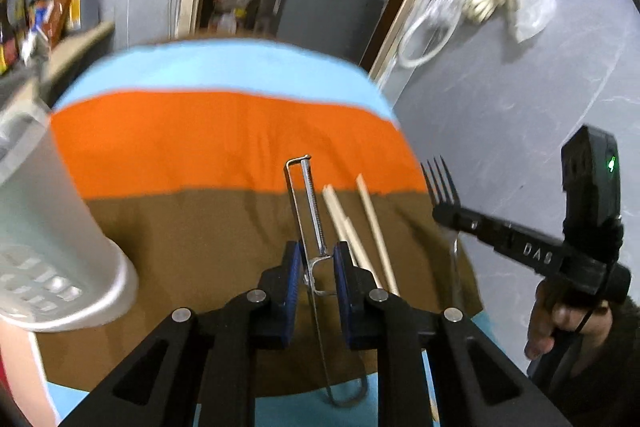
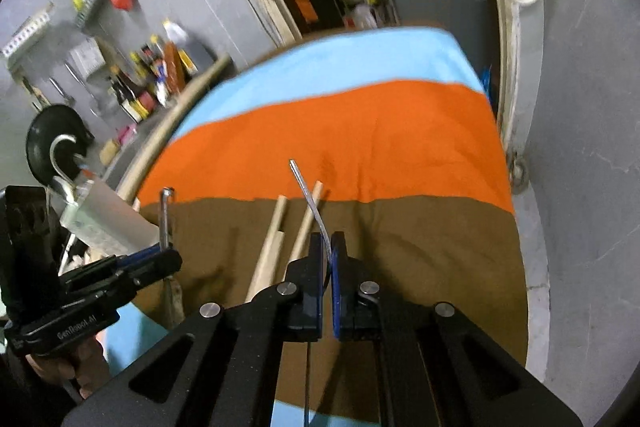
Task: Organize utensils
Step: 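Grasp the fork with the right tool while the left tool grasps the wire utensil, then carry the fork and wire utensil over the white basket and release both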
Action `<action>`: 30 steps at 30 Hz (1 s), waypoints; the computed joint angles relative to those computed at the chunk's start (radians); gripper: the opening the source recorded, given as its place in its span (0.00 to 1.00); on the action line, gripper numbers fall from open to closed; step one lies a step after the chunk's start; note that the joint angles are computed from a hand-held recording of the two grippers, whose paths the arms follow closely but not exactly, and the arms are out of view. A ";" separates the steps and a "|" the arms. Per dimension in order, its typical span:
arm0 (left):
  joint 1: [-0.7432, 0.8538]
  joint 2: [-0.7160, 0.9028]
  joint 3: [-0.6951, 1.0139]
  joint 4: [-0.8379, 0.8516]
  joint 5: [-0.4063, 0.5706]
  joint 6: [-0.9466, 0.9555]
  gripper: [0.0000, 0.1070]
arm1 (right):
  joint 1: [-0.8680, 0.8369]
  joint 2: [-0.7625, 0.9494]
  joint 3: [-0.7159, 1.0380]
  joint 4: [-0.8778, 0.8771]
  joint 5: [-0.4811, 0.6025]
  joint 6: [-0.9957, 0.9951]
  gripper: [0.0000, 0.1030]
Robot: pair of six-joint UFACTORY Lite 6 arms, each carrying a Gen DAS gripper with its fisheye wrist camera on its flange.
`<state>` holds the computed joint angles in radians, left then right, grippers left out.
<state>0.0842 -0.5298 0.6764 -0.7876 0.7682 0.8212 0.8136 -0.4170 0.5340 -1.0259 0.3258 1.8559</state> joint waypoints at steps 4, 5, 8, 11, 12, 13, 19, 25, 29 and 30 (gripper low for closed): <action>0.154 -0.132 -0.011 -0.107 0.124 0.143 0.15 | 0.196 -0.087 -0.009 -0.129 0.224 0.213 0.03; 0.197 -0.142 -0.001 -0.131 0.158 0.177 0.15 | 0.272 -0.083 0.012 -0.152 0.308 0.270 0.03; 0.367 -0.148 0.047 -0.210 0.297 0.289 0.15 | 0.423 -0.037 0.104 -0.168 0.503 0.319 0.03; 0.524 -0.094 0.128 -0.265 0.426 0.375 0.15 | 0.496 0.035 0.225 -0.167 0.628 0.295 0.03; 0.558 -0.072 0.159 -0.273 0.455 0.389 0.15 | 0.514 0.057 0.272 -0.172 0.666 0.279 0.03; 0.606 -0.038 0.202 -0.283 0.499 0.413 0.15 | 0.530 0.077 0.317 -0.172 0.698 0.263 0.03; 0.816 0.126 0.435 -0.318 0.697 0.490 0.15 | 0.588 0.258 0.641 -0.245 0.847 0.163 0.03; 1.004 0.344 0.699 -0.334 0.851 0.500 0.15 | 0.589 0.509 1.008 -0.363 0.867 0.055 0.03; 1.092 0.485 0.882 -0.341 0.880 0.496 0.15 | 0.552 0.747 1.323 -0.393 0.803 -0.046 0.03; 1.109 0.520 0.925 -0.342 0.878 0.495 0.15 | 0.555 0.790 1.383 -0.392 0.802 -0.068 0.03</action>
